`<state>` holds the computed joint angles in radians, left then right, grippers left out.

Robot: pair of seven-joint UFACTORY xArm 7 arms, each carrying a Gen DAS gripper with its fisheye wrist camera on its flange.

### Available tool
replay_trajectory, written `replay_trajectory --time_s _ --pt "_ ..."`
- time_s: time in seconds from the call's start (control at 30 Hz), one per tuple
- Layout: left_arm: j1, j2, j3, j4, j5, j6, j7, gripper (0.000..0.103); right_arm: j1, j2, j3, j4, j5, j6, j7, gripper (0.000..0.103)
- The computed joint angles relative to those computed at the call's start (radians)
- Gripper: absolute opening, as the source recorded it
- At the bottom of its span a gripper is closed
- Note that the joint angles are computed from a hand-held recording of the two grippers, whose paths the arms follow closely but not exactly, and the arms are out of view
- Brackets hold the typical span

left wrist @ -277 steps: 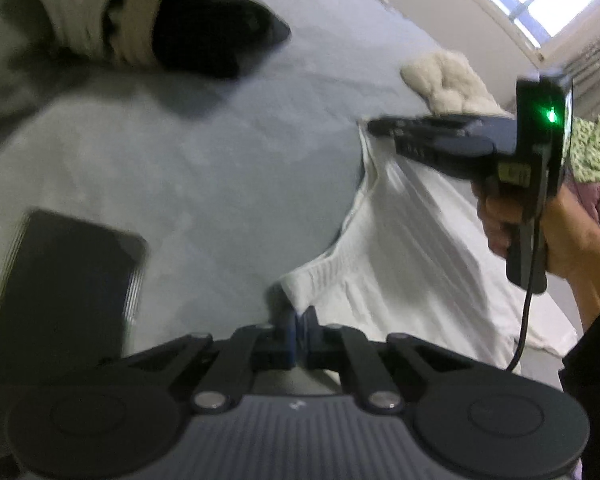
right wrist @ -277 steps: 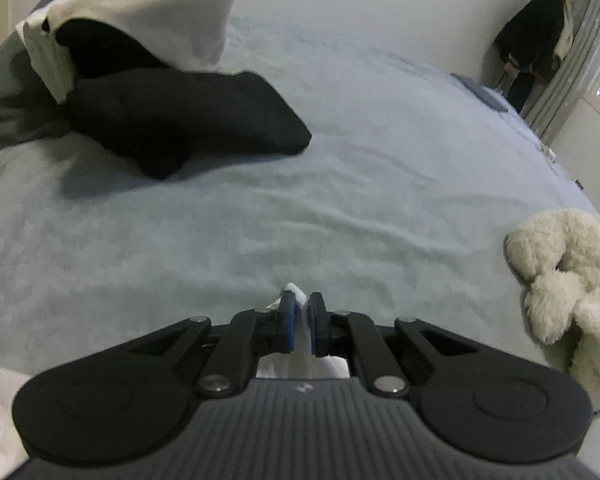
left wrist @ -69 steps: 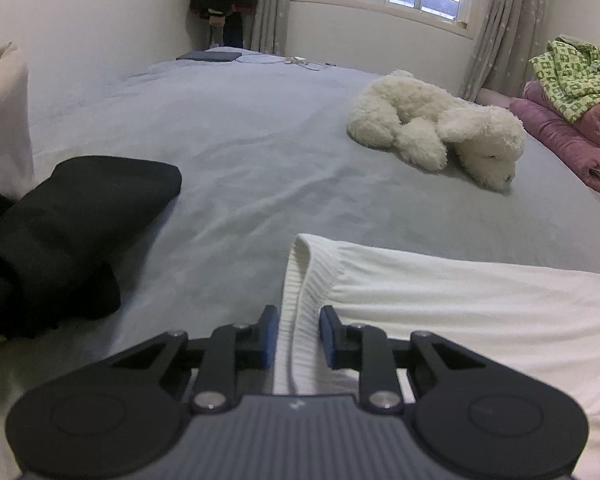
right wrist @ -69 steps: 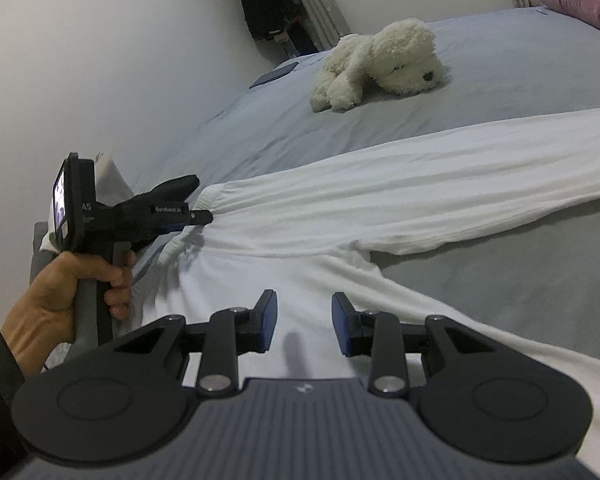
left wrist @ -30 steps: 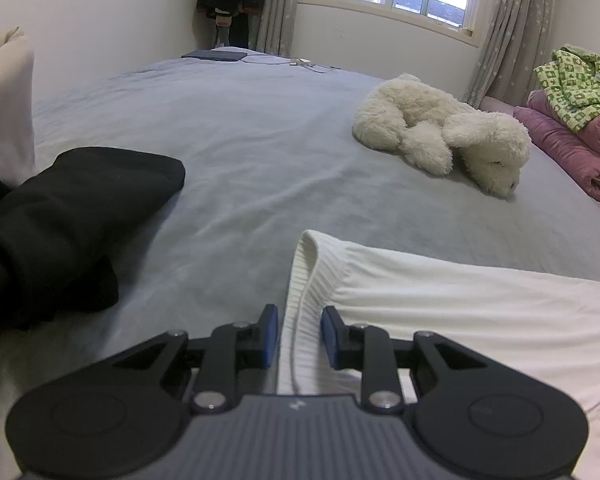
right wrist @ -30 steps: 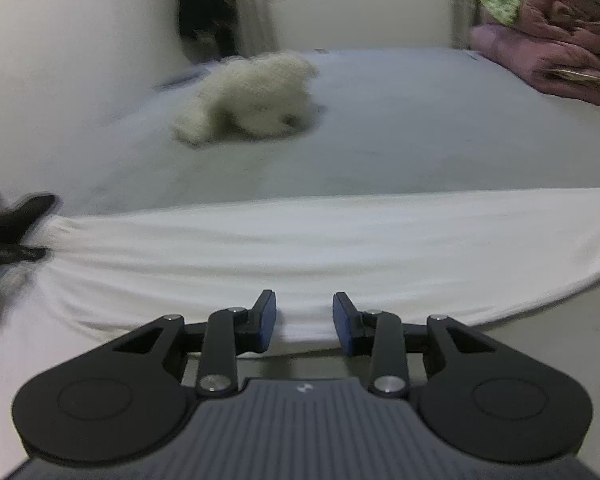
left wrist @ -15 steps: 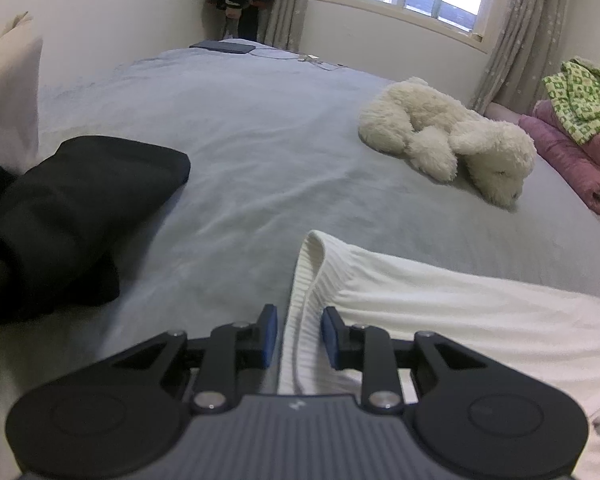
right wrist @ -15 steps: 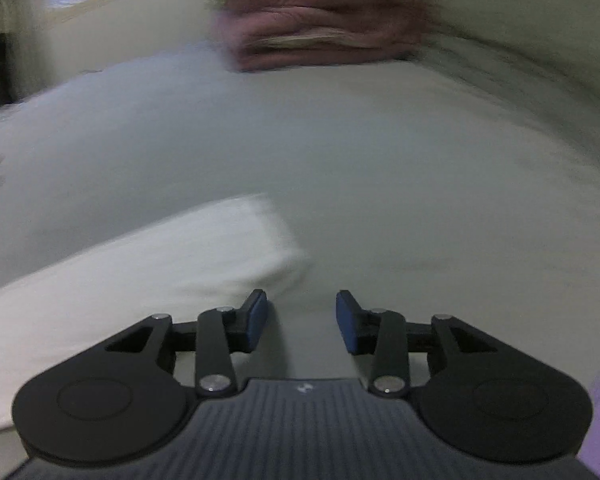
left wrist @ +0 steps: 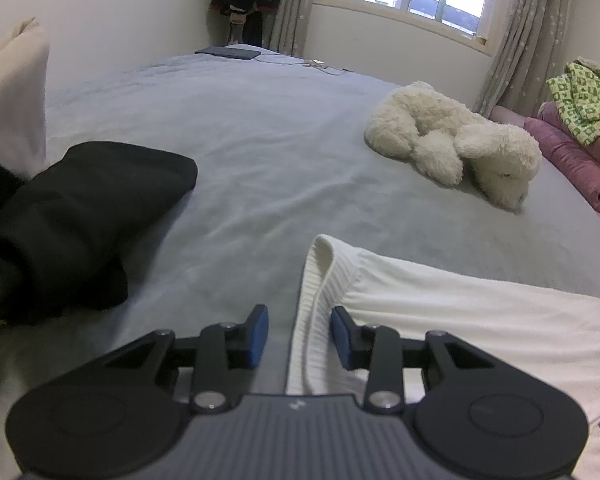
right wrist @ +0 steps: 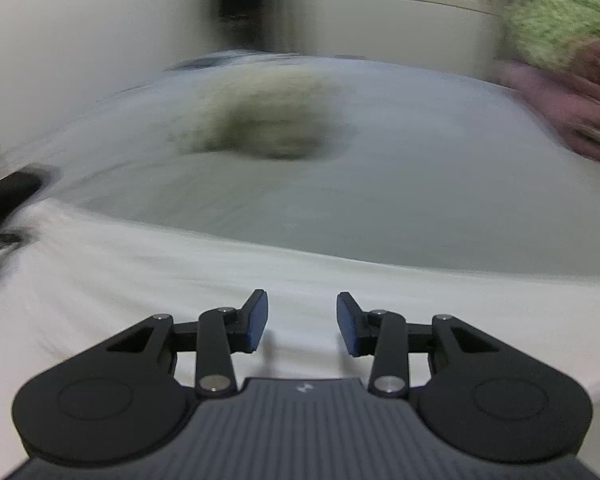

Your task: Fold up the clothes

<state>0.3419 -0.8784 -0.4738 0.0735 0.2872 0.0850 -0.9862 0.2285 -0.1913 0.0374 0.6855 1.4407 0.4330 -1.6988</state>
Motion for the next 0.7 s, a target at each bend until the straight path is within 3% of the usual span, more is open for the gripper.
replay_trajectory --time_s 0.1,0.17,0.33,0.47,0.6,0.7 --pt "-0.001 -0.003 0.002 -0.006 0.005 -0.006 0.008 0.037 0.073 0.049 0.062 0.052 -0.065 0.103 0.054 0.031" --pt "-0.005 -0.003 0.006 -0.007 0.007 -0.005 0.019 0.037 0.118 0.122 0.106 0.124 -0.067 0.092 0.058 0.016" --pt "-0.019 0.002 0.037 -0.015 -0.001 -0.016 0.046 0.036 0.153 0.364 0.172 0.374 -0.324 0.144 0.315 0.013" --pt "-0.024 0.009 0.045 -0.016 -0.015 -0.021 0.061 0.036 0.161 0.463 0.23 0.484 -0.407 0.079 0.368 0.003" --pt "-0.038 0.012 0.071 -0.021 -0.035 -0.03 0.075 0.036 0.157 0.514 0.273 0.532 -0.488 0.022 0.406 0.0" --pt "-0.036 0.013 0.064 -0.022 -0.042 -0.034 0.082 0.036 0.129 0.506 0.316 0.516 -0.444 -0.06 0.398 0.001"
